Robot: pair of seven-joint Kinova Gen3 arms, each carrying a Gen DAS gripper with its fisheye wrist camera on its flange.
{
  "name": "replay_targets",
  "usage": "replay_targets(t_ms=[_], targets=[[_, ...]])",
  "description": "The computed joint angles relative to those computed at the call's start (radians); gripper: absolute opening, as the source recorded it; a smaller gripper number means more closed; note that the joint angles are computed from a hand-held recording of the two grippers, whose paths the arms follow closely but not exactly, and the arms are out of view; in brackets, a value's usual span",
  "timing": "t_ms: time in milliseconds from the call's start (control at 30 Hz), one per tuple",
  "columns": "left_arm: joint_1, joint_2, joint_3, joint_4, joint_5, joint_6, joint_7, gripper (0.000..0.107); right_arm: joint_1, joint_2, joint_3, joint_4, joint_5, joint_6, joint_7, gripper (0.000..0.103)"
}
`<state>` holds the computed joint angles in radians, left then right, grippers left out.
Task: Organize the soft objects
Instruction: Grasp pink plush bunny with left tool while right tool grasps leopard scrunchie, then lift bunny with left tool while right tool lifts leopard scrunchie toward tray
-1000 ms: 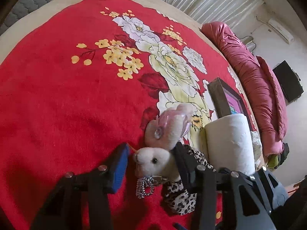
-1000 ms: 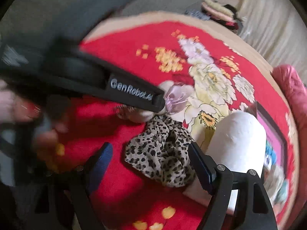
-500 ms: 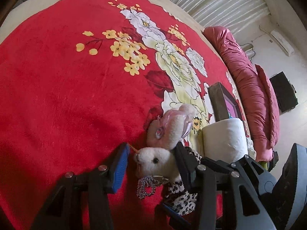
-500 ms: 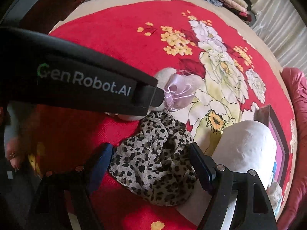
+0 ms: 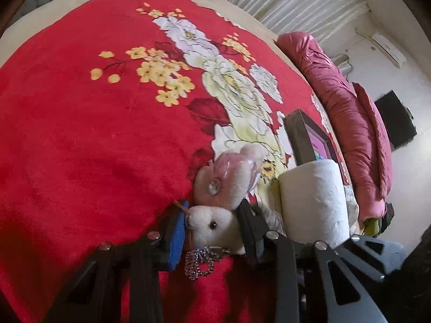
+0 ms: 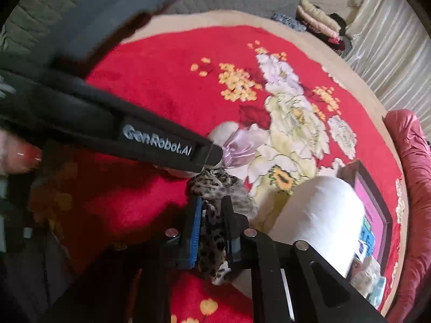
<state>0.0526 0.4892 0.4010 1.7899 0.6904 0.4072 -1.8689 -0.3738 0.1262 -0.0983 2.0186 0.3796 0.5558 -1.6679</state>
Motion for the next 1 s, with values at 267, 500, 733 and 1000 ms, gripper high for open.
replay_targets(t_ms=[267,500,733,1000], targets=[[-0.028,-0.019,0.046,0.04,0.053,-0.043,-0.044,0.033,0.239,-0.161,-0.112,0.077,-0.246,-0.04,0.133,0.014],[-0.005,-0.057,0.041,0.07,0.056,-0.055,-0.034,0.032,0.054,-0.246,0.186,0.136,-0.443,-0.068,0.297,0.014],[-0.065,-0.083,0.075,0.12,0.146,-0.095,-0.096,0.032,-0.259,-0.23,0.414,0.128,-0.33,-0.045,0.177,0.059],[-0.112,-0.086,0.092,0.137,0.222,-0.107,-0.175,0.032,-0.362,-0.084,0.318,0.033,-0.005,0.085,-0.014,0.075]])
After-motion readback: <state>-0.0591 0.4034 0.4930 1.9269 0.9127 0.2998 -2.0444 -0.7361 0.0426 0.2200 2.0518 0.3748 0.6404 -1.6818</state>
